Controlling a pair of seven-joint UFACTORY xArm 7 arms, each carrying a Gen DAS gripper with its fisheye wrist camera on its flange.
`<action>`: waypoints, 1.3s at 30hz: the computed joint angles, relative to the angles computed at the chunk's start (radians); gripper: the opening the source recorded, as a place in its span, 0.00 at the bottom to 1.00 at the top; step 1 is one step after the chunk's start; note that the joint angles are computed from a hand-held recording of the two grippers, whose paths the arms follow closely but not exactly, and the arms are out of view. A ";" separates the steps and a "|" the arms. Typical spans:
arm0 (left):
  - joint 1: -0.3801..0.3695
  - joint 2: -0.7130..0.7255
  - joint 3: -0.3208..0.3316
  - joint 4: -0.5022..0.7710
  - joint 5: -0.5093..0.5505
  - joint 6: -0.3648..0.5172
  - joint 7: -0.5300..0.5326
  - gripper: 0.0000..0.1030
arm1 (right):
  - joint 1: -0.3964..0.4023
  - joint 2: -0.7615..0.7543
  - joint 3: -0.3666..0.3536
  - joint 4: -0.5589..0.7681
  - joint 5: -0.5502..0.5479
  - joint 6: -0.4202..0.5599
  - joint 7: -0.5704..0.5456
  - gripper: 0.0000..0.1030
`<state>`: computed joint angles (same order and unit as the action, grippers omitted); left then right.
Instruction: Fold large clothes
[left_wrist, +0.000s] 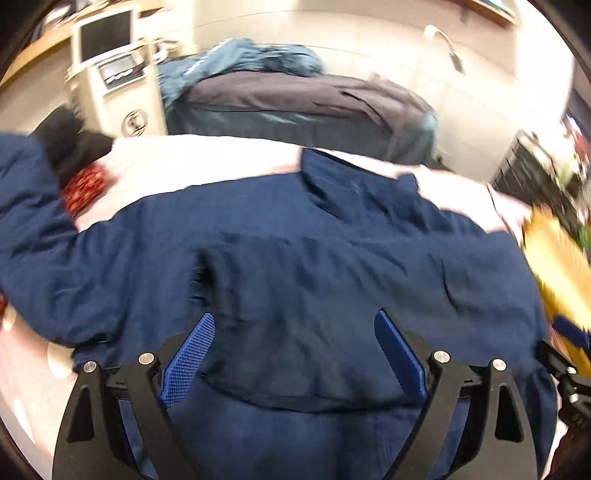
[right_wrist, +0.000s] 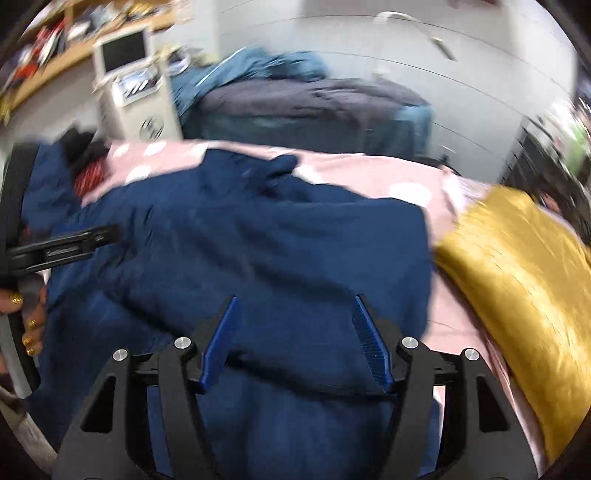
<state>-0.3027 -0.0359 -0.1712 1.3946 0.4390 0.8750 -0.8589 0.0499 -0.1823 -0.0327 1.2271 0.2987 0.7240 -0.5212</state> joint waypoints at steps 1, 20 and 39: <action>-0.005 0.015 -0.004 0.008 -0.006 0.007 0.014 0.84 | 0.003 0.006 0.016 -0.009 -0.035 -0.011 0.006 0.61; -0.080 0.195 0.045 0.121 -0.087 0.177 0.117 0.95 | 0.003 0.144 0.061 -0.020 -0.283 -0.004 0.315 0.71; -0.030 -0.114 -0.010 -0.122 -0.100 0.022 0.025 0.94 | 0.052 -0.204 -0.011 -0.178 0.076 0.218 0.105 0.75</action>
